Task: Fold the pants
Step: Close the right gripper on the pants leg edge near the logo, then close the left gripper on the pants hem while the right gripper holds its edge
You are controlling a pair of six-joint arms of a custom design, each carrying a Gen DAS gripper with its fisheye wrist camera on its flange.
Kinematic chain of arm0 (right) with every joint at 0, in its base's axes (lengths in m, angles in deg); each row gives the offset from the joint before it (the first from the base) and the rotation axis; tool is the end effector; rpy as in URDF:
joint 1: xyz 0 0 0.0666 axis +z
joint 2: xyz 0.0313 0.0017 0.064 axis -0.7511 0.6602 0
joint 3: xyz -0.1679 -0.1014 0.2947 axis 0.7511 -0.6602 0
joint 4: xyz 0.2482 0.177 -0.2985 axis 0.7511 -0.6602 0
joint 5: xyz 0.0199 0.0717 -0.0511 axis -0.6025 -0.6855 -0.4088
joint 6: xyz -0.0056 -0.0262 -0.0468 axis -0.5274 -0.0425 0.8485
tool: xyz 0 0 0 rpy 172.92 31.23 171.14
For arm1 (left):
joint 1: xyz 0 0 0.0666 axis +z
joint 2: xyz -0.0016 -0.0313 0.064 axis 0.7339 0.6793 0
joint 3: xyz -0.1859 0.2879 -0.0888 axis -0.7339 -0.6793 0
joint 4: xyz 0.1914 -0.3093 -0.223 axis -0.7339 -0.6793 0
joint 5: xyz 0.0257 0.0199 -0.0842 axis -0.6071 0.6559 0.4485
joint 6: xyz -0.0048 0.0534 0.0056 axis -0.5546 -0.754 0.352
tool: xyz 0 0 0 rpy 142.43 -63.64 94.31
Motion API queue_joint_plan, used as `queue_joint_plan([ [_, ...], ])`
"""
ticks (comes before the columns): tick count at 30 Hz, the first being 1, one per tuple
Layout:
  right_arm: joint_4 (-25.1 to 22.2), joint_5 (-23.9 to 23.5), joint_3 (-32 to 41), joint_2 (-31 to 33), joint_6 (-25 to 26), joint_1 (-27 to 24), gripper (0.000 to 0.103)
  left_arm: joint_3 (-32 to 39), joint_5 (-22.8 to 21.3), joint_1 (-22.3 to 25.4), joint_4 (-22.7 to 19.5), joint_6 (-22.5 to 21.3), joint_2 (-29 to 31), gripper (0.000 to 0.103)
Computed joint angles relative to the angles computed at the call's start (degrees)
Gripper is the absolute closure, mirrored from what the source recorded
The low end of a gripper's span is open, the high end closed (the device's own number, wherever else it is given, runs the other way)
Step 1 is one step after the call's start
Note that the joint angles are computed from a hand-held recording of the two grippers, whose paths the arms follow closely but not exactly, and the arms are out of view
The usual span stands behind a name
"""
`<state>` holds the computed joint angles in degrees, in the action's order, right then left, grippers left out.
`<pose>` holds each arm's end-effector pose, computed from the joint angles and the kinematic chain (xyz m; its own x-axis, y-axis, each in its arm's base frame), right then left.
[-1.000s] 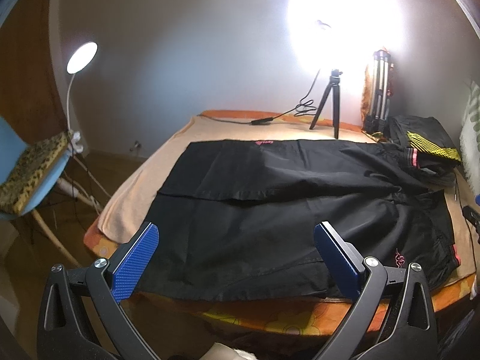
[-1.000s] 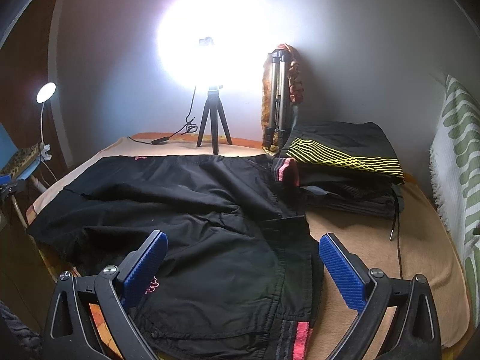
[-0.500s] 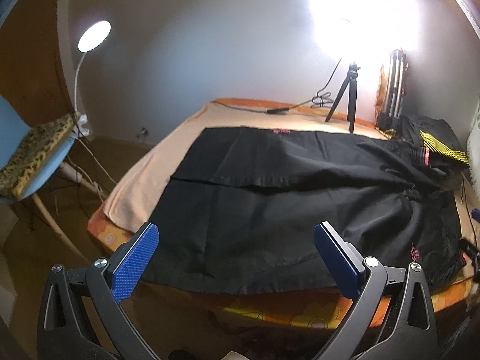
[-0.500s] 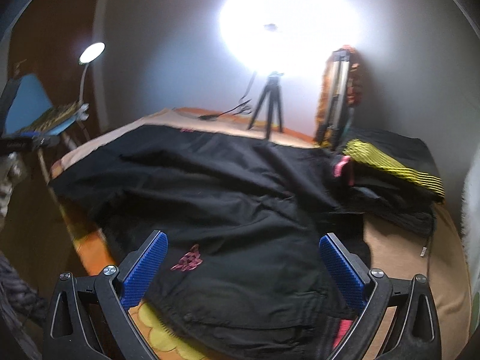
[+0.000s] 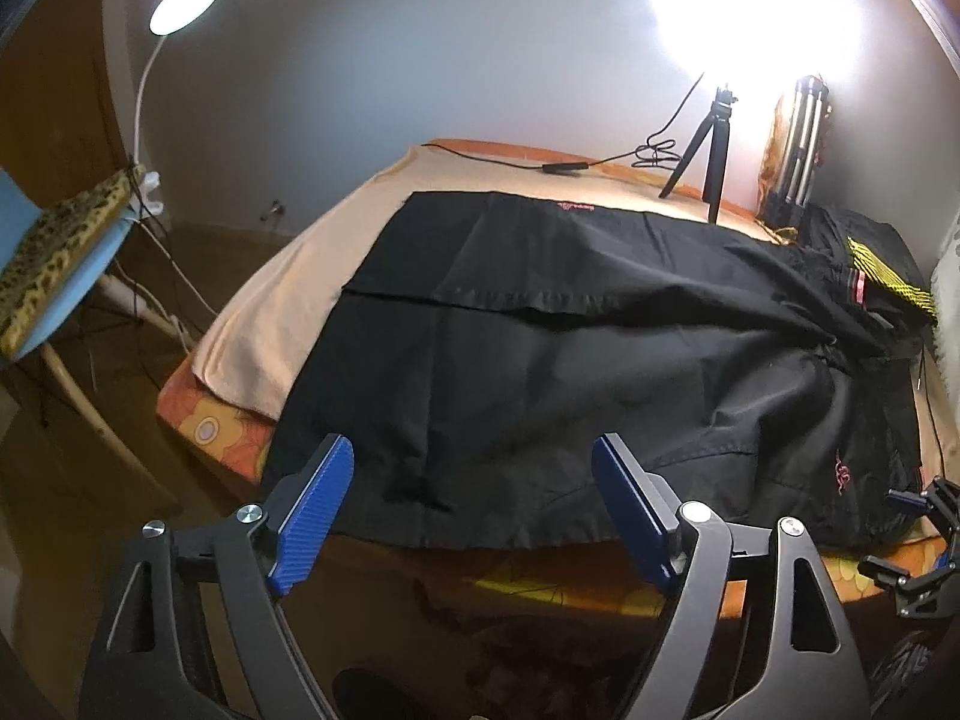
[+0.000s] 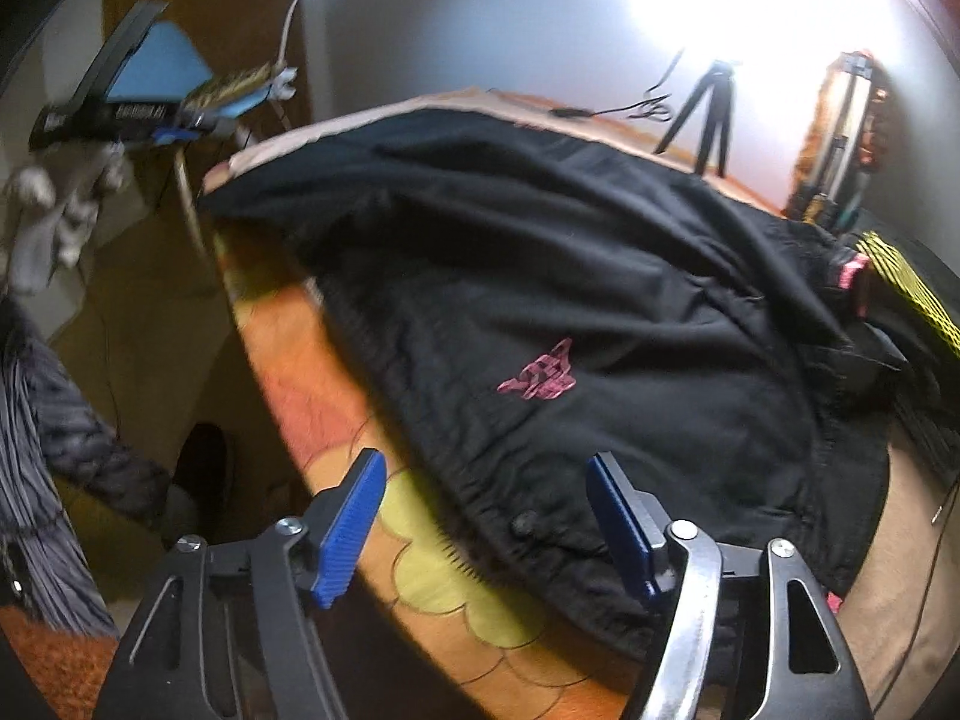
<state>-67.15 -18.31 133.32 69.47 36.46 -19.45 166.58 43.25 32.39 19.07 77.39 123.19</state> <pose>0.5857 0.3251 0.4414 -0.9070 -0.2224 -0.3577 -0.2516 0.9671 0.0368 0.5906 -0.1421 0.4583 -0.6633 -0.3386 -0.6673 -0.4180 0.9073 -0.0449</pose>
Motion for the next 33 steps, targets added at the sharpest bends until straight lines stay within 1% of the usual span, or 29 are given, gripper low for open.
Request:
queue_joint_plan([
  [4, -2.11, -0.81, 0.61, 0.93, 0.13, 0.02, 0.047, -0.5, -0.3, 0.24, -0.01, 0.03, -0.46, 0.021],
  [5, -2.49, -0.85, 0.52, 0.92, -0.16, -0.05, 0.048, -0.67, -0.22, 0.3, 0.15, 0.15, -0.63, 0.021],
  [8, -2.37, -0.48, 0.19, 0.72, -0.48, -0.05, 0.054, -1.09, 0.09, 0.37, 0.68, 0.19, -0.98, 0.021],
  [9, -2.29, -0.4, -0.08, 0.56, -0.74, -0.12, 0.057, -1.14, 0.23, 0.37, 0.82, 0.03, -1.0, 0.021],
  [11, -1.85, -1.11, -0.41, 0.43, -0.96, -0.52, 0.06, -1.08, 0.31, 0.25, 0.95, -0.32, -0.91, 0.021],
  [14, -0.66, -2.68, -0.87, 0.15, -0.89, -1.11, 0.075, -0.97, 0.09, 0.12, 0.89, -0.95, -0.74, 0.021],
  [15, 0.05, -3.76, -1.13, -0.14, -1.0, -1.27, 0.082, -1.02, 0.06, 0.17, 0.82, -0.98, -0.74, 0.021],
  [20, 1.61, -4.31, -1.48, -0.95, -1.88, -1.71, 0.088, -1.54, 1.21, 0.89, 0.34, 0.75, -0.91, 0.022],
  [22, 2.05, -3.48, -1.19, -1.02, -2.23, -1.88, 0.093, -1.99, 1.74, 1.31, 0.15, 1.77, -1.17, 0.022],
  [25, 0.49, -0.19, 2.59, 0.96, -1.49, -2.15, 0.102, -3.17, 3.04, 2.05, 0.35, 3.5, -1.9, 0.021],
  [29, -3.36, 1.09, 10.07, 5.44, -0.32, -3.25, 0.102, -4.79, 4.33, 2.86, -0.09, 5.71, -2.85, 0.021],
  [33, -6.31, 1.35, 15.3, 9.22, 1.74, -3.69, 0.103, -7.3, 6.34, 3.48, -0.37, 7.77, -4.47, 0.021],
])
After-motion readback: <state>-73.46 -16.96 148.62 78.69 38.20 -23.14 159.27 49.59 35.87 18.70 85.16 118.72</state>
